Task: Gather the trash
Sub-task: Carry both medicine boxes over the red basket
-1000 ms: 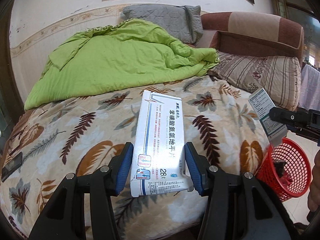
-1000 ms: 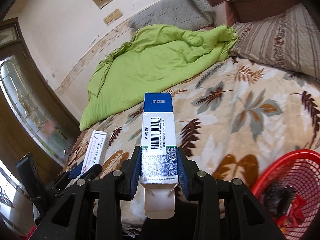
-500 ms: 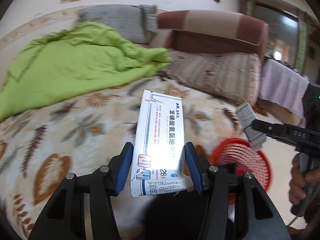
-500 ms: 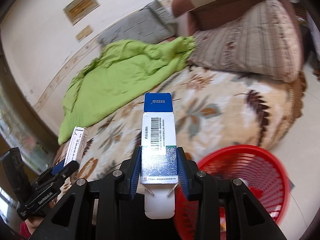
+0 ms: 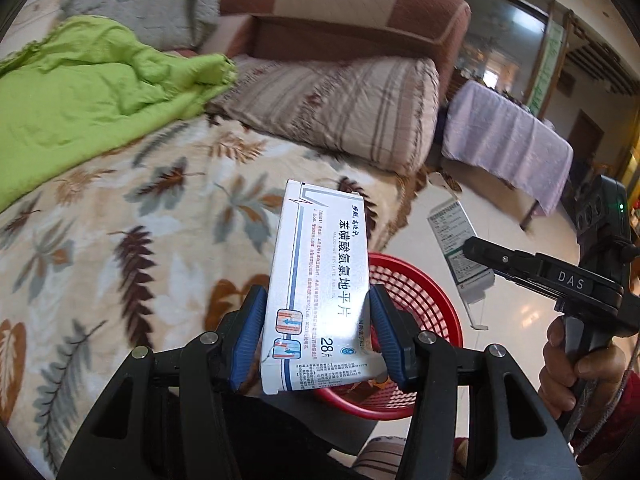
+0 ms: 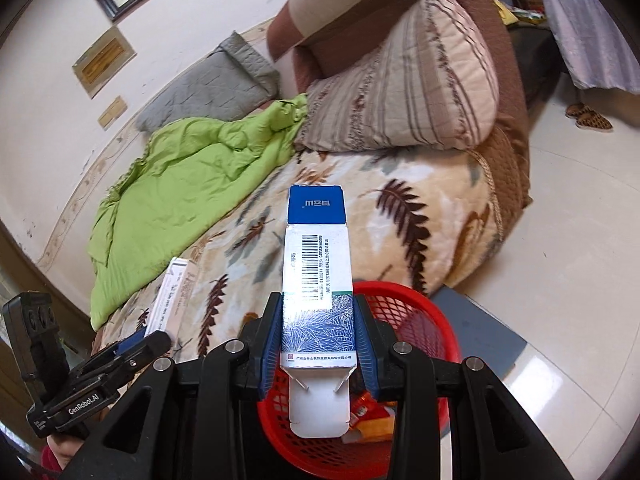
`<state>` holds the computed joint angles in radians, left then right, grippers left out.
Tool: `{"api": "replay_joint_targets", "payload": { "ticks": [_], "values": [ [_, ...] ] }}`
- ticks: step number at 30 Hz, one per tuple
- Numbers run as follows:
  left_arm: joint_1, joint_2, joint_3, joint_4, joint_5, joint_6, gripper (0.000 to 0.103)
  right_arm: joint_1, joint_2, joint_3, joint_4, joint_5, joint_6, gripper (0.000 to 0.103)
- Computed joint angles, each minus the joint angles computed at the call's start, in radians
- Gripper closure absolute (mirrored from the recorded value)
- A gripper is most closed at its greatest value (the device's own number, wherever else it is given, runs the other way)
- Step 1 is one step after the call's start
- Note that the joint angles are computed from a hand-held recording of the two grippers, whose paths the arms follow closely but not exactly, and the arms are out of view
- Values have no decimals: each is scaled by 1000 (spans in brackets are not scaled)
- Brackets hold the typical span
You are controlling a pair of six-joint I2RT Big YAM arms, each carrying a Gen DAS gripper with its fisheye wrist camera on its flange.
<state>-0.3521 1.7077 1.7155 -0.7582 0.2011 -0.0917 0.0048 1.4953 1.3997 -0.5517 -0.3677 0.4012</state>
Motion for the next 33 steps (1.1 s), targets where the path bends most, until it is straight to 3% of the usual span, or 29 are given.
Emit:
{"api": "replay_joint_targets", "payload": {
  "ticks": [14, 33],
  "values": [
    [-40, 91, 70, -92, 16, 43, 51, -10, 24, -19, -15, -12, 26, 66],
    [-61, 128, 99, -117, 15, 69, 51, -17, 43, -18, -34, 12, 34, 66]
  ]
}}
